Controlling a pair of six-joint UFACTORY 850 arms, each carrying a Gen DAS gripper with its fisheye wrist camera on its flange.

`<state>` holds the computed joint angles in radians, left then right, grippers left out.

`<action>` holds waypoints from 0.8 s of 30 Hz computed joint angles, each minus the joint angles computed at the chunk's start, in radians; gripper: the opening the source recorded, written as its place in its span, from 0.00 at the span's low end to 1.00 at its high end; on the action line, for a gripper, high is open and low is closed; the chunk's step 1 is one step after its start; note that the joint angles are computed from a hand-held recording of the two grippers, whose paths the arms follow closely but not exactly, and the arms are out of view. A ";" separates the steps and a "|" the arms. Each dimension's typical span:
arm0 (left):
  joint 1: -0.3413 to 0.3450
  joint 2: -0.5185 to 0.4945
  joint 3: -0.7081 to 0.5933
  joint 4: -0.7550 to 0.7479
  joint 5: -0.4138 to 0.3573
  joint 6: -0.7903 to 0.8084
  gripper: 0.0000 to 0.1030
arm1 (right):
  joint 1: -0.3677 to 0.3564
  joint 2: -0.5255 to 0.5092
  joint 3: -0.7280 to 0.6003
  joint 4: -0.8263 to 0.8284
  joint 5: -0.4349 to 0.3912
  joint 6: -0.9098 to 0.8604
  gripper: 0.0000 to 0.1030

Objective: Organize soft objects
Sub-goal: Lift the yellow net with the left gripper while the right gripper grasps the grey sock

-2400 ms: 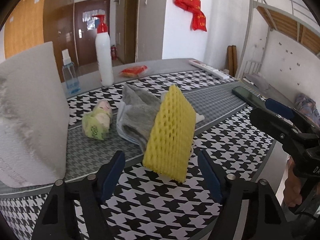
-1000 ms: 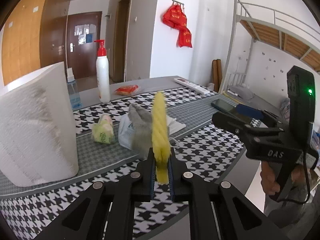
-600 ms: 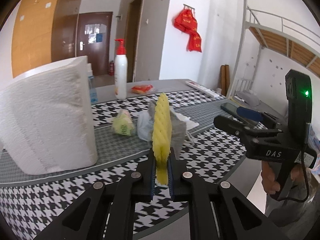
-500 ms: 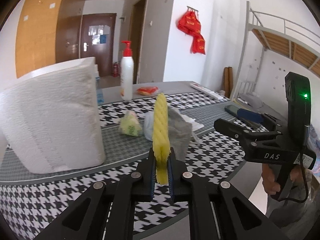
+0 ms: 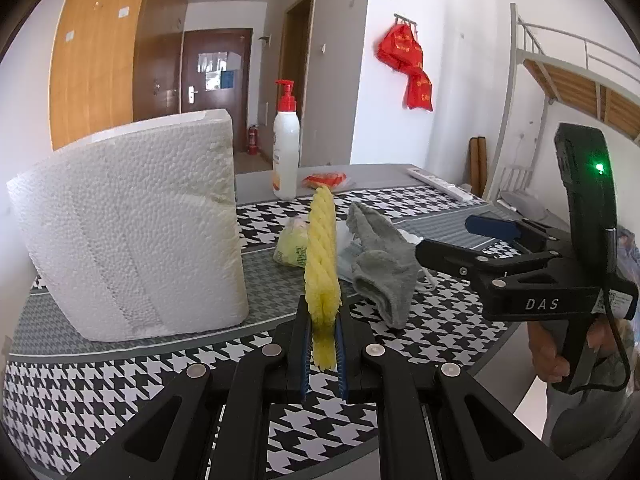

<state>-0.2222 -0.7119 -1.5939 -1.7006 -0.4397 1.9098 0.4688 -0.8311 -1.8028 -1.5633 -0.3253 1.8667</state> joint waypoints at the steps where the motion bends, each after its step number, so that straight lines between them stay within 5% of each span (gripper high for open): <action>1: 0.001 -0.005 -0.007 0.010 0.001 -0.011 0.11 | -0.003 -0.009 -0.015 0.042 0.008 -0.047 0.99; 11: -0.006 -0.028 -0.044 0.093 0.009 -0.097 0.11 | -0.029 -0.086 -0.145 0.539 0.054 -0.559 0.91; 24: -0.003 -0.044 -0.069 0.138 0.005 -0.147 0.11 | -0.049 -0.150 -0.248 0.975 0.015 -0.989 0.71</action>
